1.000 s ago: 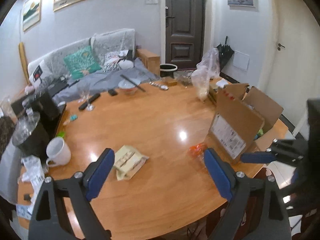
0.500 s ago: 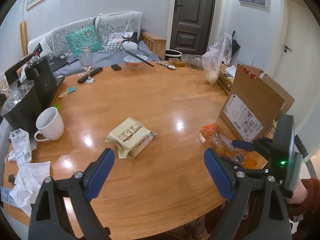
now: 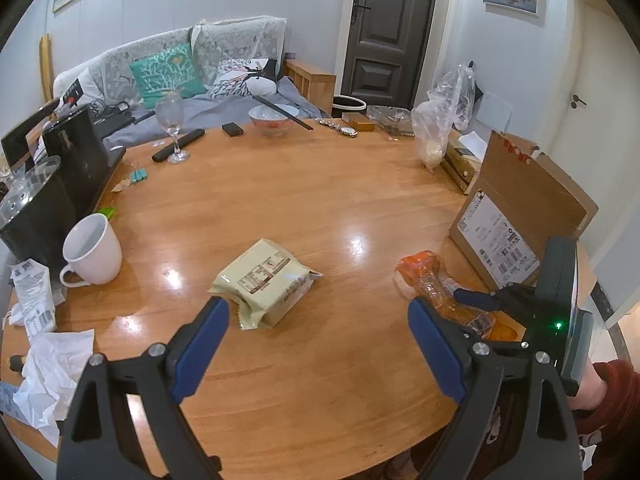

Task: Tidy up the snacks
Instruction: 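Close the left gripper on the beige snack pack while the right reaches the orange sausage bag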

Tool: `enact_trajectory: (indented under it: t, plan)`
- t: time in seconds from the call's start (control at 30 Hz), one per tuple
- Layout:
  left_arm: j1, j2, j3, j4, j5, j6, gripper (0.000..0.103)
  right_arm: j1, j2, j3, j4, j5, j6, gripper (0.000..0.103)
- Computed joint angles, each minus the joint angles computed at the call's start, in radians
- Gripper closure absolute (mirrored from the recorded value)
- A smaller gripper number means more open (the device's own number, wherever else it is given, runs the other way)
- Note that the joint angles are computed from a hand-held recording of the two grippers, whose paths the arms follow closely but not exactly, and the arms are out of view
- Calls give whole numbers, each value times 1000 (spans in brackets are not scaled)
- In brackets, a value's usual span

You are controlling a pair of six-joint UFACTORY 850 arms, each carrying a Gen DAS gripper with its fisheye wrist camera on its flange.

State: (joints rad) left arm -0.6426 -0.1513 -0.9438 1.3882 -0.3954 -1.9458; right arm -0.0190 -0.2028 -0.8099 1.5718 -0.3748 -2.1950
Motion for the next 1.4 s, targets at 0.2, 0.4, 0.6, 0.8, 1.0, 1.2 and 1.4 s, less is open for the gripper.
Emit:
enact_trajectory:
  t: [0.2,0.4,0.6,0.8,1.0,1.2,1.4]
  plan:
    - [20,-12,-5,-35,0,30,14,45,-28,-27,-41,-68,47,64]
    - [40,-23,-7,-76,-7,67,14,93,-38,-47,-33,-93,20,53]
    - [60,-62,-26,-117,-21,125,14,95,-48,-55,-6,-25,-27,37]
    - [85,-102,-54,-171,-21,183,14,76,-68,-73,-54,-58,21,36]
    - [115,-149,-94,-185,-12,226,14,79,-83,-84,-106,-71,45,37]
    - [164,-218,-160,-286,26,349,14,82,-95,-105,-166,-95,94,41]
    - [199,-264,-200,-398,119,552,14,69,-102,-115,-162,-147,91,55]
